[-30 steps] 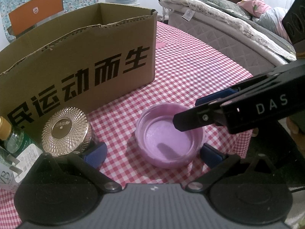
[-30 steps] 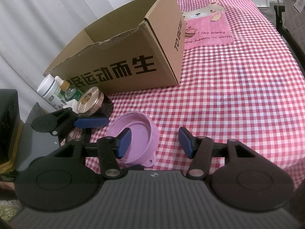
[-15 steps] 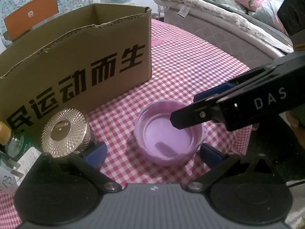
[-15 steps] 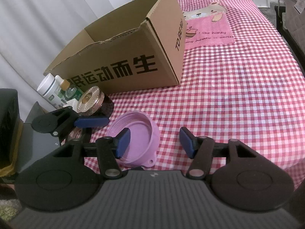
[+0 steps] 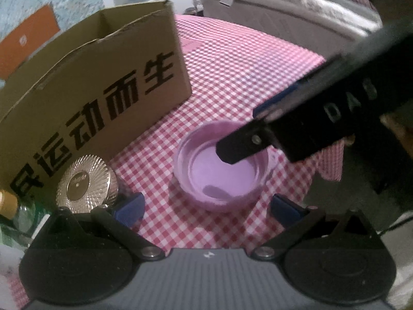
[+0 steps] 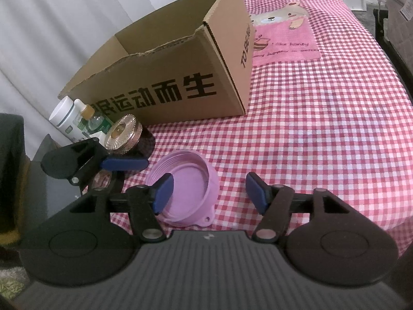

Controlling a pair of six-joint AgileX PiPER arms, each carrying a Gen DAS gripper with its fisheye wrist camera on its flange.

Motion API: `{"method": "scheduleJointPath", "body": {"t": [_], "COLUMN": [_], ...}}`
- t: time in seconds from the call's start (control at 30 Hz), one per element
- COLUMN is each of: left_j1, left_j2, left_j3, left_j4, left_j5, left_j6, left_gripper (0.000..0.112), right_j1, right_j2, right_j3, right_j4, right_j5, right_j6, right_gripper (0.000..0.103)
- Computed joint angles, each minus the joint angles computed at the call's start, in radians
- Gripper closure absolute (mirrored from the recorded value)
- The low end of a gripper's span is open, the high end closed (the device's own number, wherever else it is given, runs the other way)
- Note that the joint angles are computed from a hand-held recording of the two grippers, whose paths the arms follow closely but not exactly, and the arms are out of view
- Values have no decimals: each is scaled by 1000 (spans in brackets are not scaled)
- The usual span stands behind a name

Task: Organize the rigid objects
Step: 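Carry the purple lid into the cardboard box and open the right gripper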

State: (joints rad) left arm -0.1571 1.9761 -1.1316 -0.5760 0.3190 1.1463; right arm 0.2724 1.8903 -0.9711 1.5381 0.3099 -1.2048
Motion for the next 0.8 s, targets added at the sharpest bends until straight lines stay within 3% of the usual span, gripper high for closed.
{"method": "scheduleJointPath", "body": {"t": [0.17,0.43,0.63,0.7,0.8], "left_j1": [-11,34,42,51,54], "left_j2": [-4,-15,10,21,30], "left_j3": [28,27,-10,-29,-43], "left_j4": [-29,-387,-393,-394,-404], "left_j5": [-46,8,56,84,101], "left_j6": [53,401,383,367,361], "left_gripper": [9,13,30,36,37], "right_j1": [-7,-26,-22,-15,-4], "right_j2": [3,3,17,24,31], "right_j3": [-16,-36,-78,-98,-120], "right_j4": [-85,-197,-350,-418,-519], "right_j5": [4,18,38,40,36], "right_j6": [59,166,290,342,423], "right_gripper": [40,42,59,70,82]}}
